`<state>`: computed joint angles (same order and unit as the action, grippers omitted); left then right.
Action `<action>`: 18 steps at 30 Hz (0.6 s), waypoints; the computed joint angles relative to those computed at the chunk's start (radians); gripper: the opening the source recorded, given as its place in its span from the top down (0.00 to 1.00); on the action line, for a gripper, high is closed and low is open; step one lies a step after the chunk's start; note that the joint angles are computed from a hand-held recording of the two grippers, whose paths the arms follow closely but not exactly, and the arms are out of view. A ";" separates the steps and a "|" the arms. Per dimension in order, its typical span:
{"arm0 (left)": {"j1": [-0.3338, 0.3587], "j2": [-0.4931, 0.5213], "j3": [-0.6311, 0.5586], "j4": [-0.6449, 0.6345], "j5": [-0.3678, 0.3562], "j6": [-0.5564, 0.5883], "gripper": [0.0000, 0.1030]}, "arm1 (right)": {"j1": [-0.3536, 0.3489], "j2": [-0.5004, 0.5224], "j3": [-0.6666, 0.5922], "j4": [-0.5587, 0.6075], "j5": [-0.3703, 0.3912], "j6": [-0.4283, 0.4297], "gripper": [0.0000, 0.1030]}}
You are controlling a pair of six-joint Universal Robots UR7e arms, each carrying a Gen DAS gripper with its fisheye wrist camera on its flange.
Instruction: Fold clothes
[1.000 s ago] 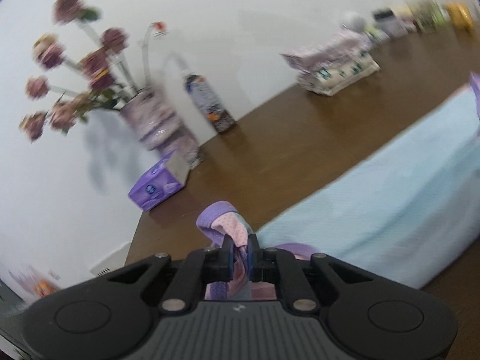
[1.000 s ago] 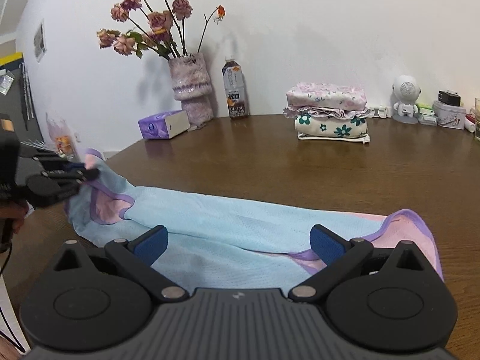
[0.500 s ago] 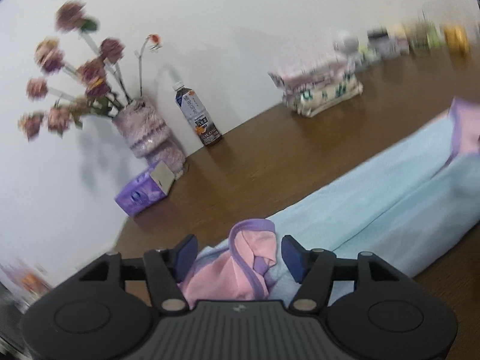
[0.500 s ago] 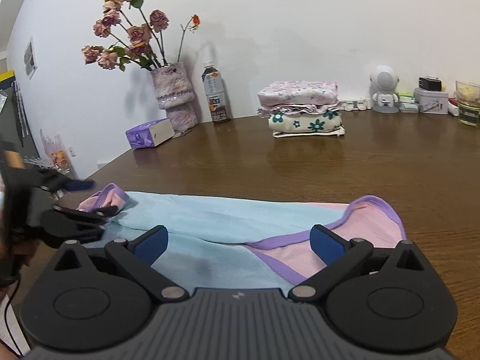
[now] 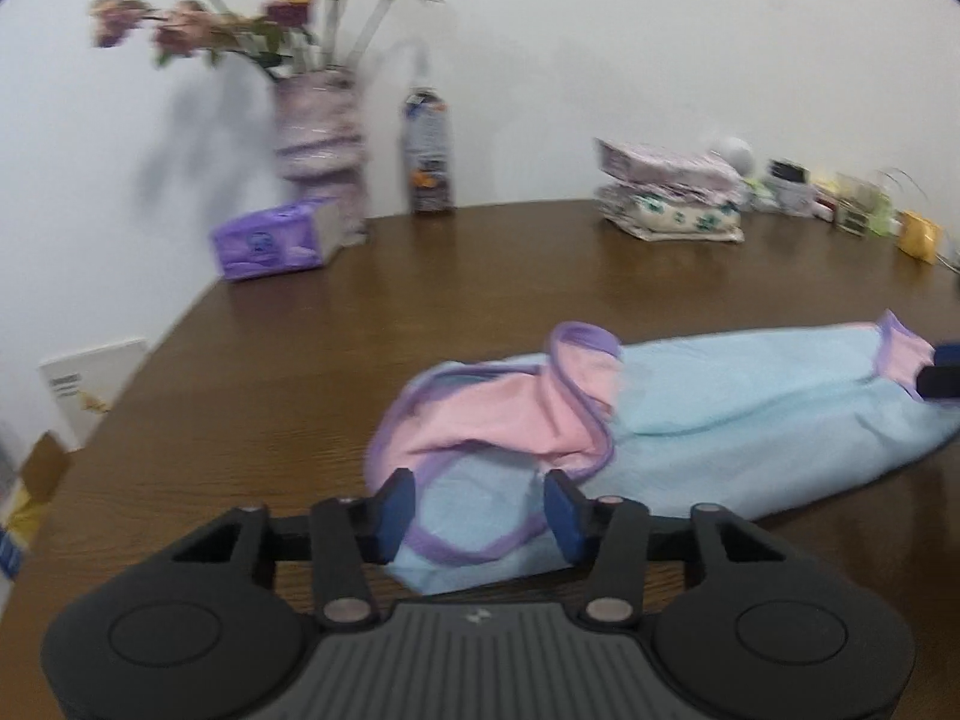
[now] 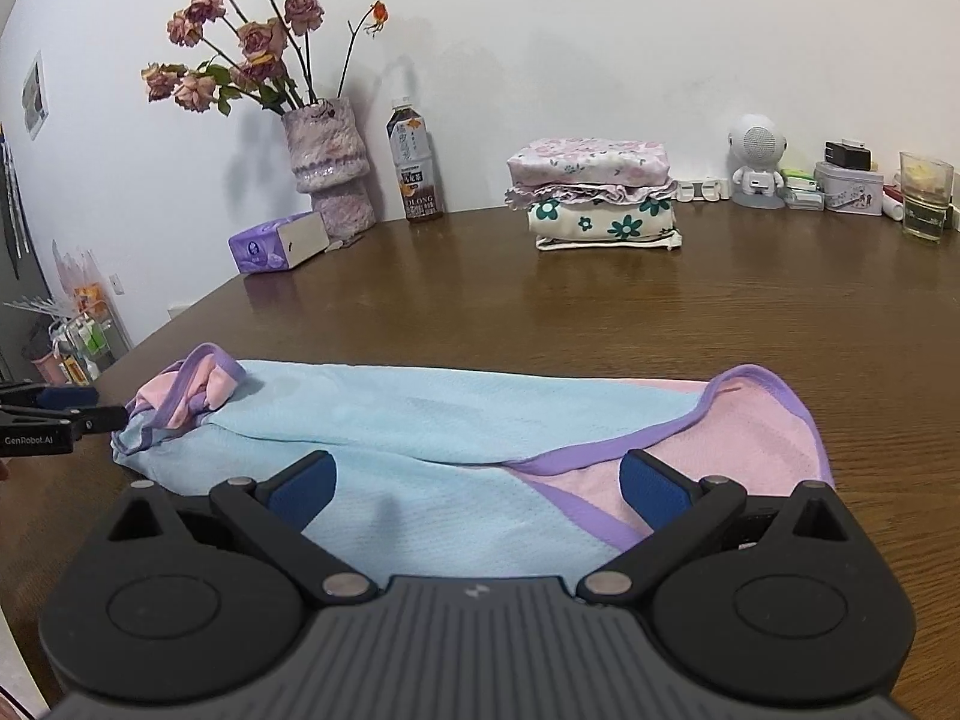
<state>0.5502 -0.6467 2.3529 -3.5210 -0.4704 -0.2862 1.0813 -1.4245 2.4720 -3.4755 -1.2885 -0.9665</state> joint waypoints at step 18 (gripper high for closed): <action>0.069 0.052 -0.130 -0.251 -0.199 0.412 0.74 | 0.098 0.067 0.014 -0.151 -0.140 0.019 0.01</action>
<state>0.6193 -0.5943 2.2233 -3.7716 -0.6697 0.1254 1.1793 -1.3576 2.4859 -3.6265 -1.4287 -0.9476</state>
